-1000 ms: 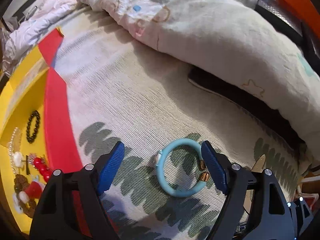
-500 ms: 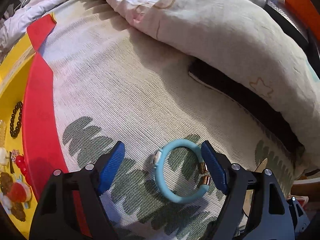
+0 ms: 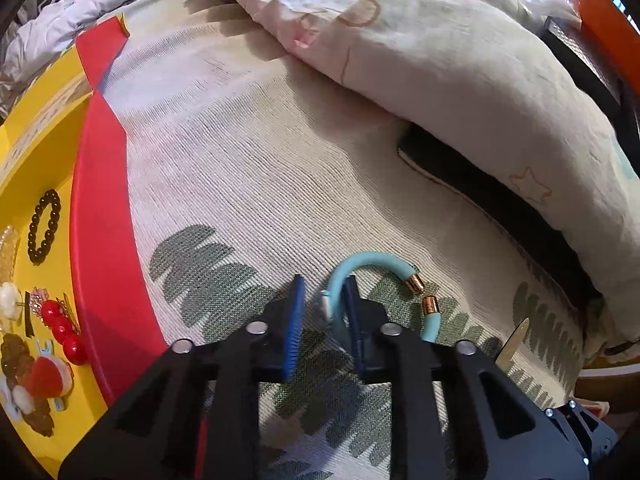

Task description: Organize jewelry

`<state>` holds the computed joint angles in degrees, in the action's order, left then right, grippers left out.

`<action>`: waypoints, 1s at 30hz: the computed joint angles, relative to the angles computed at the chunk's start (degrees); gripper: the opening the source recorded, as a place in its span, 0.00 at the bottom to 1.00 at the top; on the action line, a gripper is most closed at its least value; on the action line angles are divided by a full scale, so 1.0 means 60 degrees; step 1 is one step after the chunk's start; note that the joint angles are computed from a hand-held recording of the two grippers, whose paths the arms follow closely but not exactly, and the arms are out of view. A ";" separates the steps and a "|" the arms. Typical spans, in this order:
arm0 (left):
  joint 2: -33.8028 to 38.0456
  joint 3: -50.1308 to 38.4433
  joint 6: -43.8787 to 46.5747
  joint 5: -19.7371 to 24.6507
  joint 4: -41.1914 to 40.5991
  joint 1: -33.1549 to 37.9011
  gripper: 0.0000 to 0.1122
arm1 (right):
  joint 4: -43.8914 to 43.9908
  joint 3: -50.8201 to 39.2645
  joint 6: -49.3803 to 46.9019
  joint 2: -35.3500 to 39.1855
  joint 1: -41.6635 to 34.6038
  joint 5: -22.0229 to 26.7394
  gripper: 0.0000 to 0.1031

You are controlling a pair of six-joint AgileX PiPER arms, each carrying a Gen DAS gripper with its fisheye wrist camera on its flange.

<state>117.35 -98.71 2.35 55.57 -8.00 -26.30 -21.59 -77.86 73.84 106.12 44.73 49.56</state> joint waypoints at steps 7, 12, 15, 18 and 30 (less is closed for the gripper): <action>0.0046 -0.0110 0.0328 0.0227 -0.0508 0.0262 0.14 | 0.0166 0.0323 0.0052 -0.0309 -0.0052 -0.0379 0.26; 0.0042 -0.0201 0.0342 0.0326 -0.0714 0.0370 0.13 | 0.0072 0.1003 0.0468 -0.1009 0.0069 -0.0685 0.25; -0.0107 -0.0093 0.0350 0.0309 -0.0784 0.0474 0.13 | 0.0014 0.1177 0.0607 -0.1272 0.0092 -0.0820 0.24; -0.0283 0.0005 0.0534 0.0373 -0.0988 0.0686 0.13 | -0.0138 0.1347 0.0790 -0.1581 0.0165 -0.0939 0.23; -0.1719 0.0577 0.0982 0.0514 -0.1505 0.1151 0.13 | -0.1509 0.1659 0.2097 -0.2819 0.0987 -0.1046 0.18</action>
